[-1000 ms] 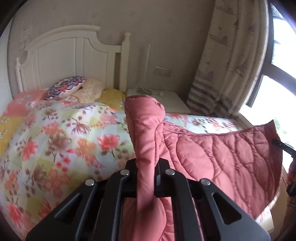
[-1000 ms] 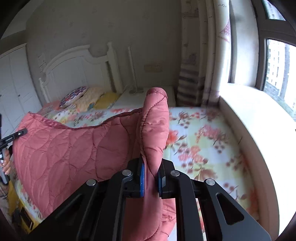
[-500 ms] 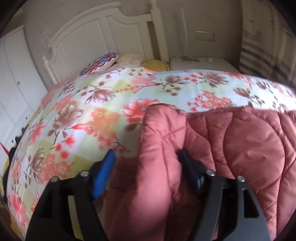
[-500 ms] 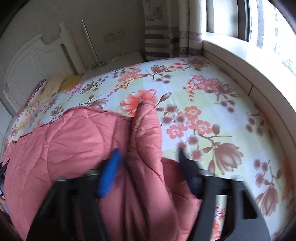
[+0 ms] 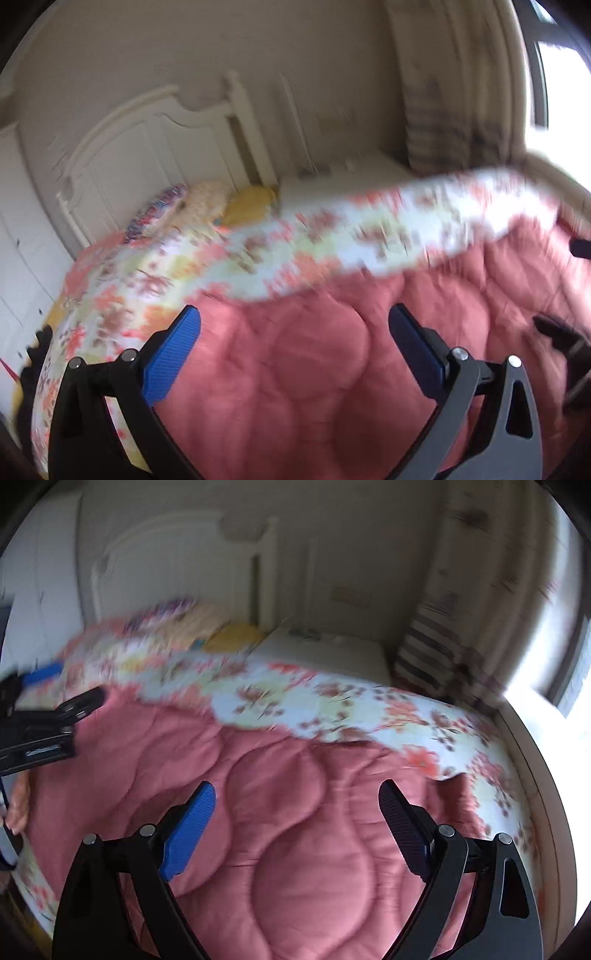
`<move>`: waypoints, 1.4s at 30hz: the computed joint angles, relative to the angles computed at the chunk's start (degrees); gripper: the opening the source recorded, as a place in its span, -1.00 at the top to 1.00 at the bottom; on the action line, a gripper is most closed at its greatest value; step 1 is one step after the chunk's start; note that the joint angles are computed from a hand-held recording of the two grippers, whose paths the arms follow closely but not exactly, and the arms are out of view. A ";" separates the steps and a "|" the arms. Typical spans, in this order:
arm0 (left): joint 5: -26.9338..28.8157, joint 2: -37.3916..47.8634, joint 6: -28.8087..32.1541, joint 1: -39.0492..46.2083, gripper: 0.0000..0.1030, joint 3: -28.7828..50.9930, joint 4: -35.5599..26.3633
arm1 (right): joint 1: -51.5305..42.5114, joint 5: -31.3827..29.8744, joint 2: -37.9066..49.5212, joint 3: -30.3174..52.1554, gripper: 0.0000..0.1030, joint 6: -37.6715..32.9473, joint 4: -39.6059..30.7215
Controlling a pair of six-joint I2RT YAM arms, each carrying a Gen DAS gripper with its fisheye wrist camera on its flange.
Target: Fold large clothes
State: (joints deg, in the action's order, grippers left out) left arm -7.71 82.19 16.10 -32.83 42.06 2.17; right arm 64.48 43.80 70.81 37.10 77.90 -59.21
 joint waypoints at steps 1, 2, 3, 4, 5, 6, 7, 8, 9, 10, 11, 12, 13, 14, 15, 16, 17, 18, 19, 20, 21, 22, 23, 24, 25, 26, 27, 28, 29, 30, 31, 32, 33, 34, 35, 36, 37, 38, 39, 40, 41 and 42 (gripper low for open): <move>-2.63 4.37 0.98 -1.98 -0.96 -1.21 3.29 | -1.58 -0.92 4.92 -1.05 -0.69 -2.96 5.14; -3.81 7.30 1.31 -2.58 -0.96 -2.33 6.77 | -1.26 0.21 7.05 -2.73 -0.69 -3.53 9.62; -2.79 9.13 0.16 -1.94 -0.96 -2.56 8.62 | -0.01 2.09 6.93 -4.80 -0.69 -1.60 12.49; -1.34 9.87 -0.57 -0.99 -0.96 -1.47 7.54 | -1.05 1.25 4.09 -7.05 -0.69 -1.54 14.68; 0.43 10.44 -0.95 0.08 -0.96 -0.18 5.93 | -1.99 0.22 1.30 -8.73 -0.69 -2.39 16.12; 2.17 11.22 -1.26 0.95 -0.96 1.16 4.09 | -2.79 -0.49 -0.59 -10.03 -0.69 -3.53 17.67; 4.11 11.83 -1.56 1.96 -0.96 2.41 2.25 | -3.95 -1.46 -2.71 -11.57 -0.69 -5.10 19.56; 5.23 12.02 -1.78 2.57 -0.96 2.71 1.82 | -4.52 -2.01 -3.81 -12.37 -0.69 -5.83 20.61; 5.83 12.13 -1.93 2.95 -0.96 2.63 1.99 | -4.67 -2.16 -4.57 -12.77 -0.70 -6.03 20.81; 5.72 12.20 -2.15 2.87 -0.96 2.29 2.65 | -3.33 -1.77 -3.76 -12.26 -0.70 -4.34 20.27; 5.35 11.98 -2.18 2.74 -0.96 1.84 3.27 | -2.98 -1.48 -3.67 -12.33 -0.72 -3.48 19.98; 5.09 12.04 -2.20 2.63 -0.96 1.65 3.79 | -2.94 -1.28 -4.44 -12.87 -0.74 -3.21 19.95; 5.21 11.98 -2.21 2.77 -0.96 1.58 3.93 | -2.15 -0.92 -4.50 -12.75 -0.74 -2.09 19.54; 5.22 11.86 -2.47 2.58 -0.96 1.32 3.97 | -1.86 -0.78 -4.65 -12.66 -0.74 -1.69 19.39; 5.69 11.99 -2.54 2.82 -0.96 1.59 3.63 | -2.21 -0.85 -5.16 -12.60 -0.74 -2.10 19.23; 5.74 11.88 -2.75 2.69 -0.96 1.54 3.43 | -2.35 -0.89 -5.33 -12.50 -0.74 -2.25 18.96; 6.01 11.68 -2.77 2.84 -0.96 1.59 3.05 | -2.27 -0.82 -5.21 -12.46 -0.75 -2.13 18.78; 6.32 11.90 -2.82 2.95 -0.96 1.95 2.71 | -2.15 -0.70 -4.95 -12.20 -0.75 -1.90 18.33; 6.97 12.08 -2.91 3.29 -0.96 2.32 2.13 | -2.03 -0.63 -5.51 -12.51 -0.76 -1.97 18.34; 7.71 12.44 -3.06 3.66 -0.96 2.90 1.38 | -2.34 -0.91 -6.52 -13.11 -0.76 -2.53 18.92; 8.36 12.79 -3.29 3.94 -0.96 3.52 0.55 | -2.62 -1.34 -7.72 -13.72 -0.77 -3.04 19.44; 9.02 12.97 -3.58 4.29 -0.96 3.89 -0.14 | -3.61 -2.15 -9.65 -14.70 -0.77 -4.80 20.49; 9.25 13.01 -3.84 4.44 -0.96 4.00 -0.43 | -4.56 -2.85 -11.41 -15.60 -0.77 -6.69 21.52; 9.07 12.99 -4.18 4.41 -0.96 3.98 -0.56 | -5.44 -3.54 -13.15 -16.37 -0.77 -8.55 22.34; 8.82 12.91 -4.30 4.40 -0.96 3.92 -0.59 | -5.97 -4.05 -14.31 -16.95 -0.77 -9.83 22.97; 8.27 12.74 -4.68 4.15 -0.96 3.68 -0.53 | -6.72 -4.66 -15.76 -17.67 -0.78 -11.54 23.73; 7.87 12.57 -4.94 4.02 -0.96 3.47 -0.49 | -7.28 -5.29 -17.30 -18.35 -0.78 -13.06 24.34; 7.68 12.36 -5.22 4.00 -0.96 3.22 -0.42 | -7.93 -6.06 -19.10 -19.06 -0.78 -14.71 24.85; 7.73 12.29 -5.45 4.04 -0.96 3.09 -0.43 | -8.76 -7.07 -21.12 -19.83 -0.78 -16.41 25.30; 7.76 12.22 -5.61 4.07 -0.96 3.01 -0.49 | -9.77 -8.19 -23.01 -20.51 -0.78 -17.91 25.70; 7.58 12.28 -5.61 3.97 -0.96 3.15 -0.71 | -10.25 -8.76 -23.61 -20.73 -0.78 -18.50 25.98; 7.27 12.35 -5.57 3.80 -0.96 3.57 -1.39 | -10.42 -8.91 -23.35 -20.52 -0.78 -18.62 25.99; 7.19 12.23 -5.46 3.78 -0.96 4.22 -2.78 | -9.93 -8.55 -22.06 -19.78 -0.78 -17.89 25.40; 7.23 11.82 -5.45 3.87 -0.96 4.78 -4.39 | -9.28 -8.32 -20.61 -18.53 -0.78 -16.84 23.95; 7.20 10.73 -5.62 4.06 -0.96 5.11 -6.40 | -8.31 -7.90 -18.88 -17.04 -0.78 -15.36 22.25; 7.22 9.40 -5.92 4.26 -0.96 4.95 -7.57 | -4.95 -6.07 -15.44 -13.83 -0.78 -10.08 17.20; 7.90 6.32 -6.46 4.70 -0.96 3.70 -8.89 | -1.06 -4.14 -12.18 -11.12 -0.78 -4.15 12.60; 9.10 2.20 -6.86 5.19 -0.96 1.81 -10.48 | 4.21 -2.29 -8.78 -7.97 -0.78 3.72 6.95; 9.88 -0.07 -7.00 5.45 -0.96 0.70 -11.39 | 8.66 -1.27 -6.79 -6.07 -0.78 9.80 3.41; 11.93 -3.88 -7.07 5.92 -0.96 -1.28 -12.82 | 15.08 -0.03 -4.53 -3.84 -0.78 17.57 -0.46; 13.79 -6.75 -7.14 6.12 -0.96 -3.11 -13.62 | 20.77 0.72 -1.58 -1.71 -0.78 23.85 -3.11; 14.44 -8.76 -7.38 5.77 -0.96 -4.86 -13.86 | 23.58 0.82 1.26 -0.36 -0.78 26.58 -3.86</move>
State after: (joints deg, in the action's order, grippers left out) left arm 6.73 73.44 8.72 -27.05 37.20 -11.69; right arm 88.05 44.62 72.07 36.74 104.48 -63.08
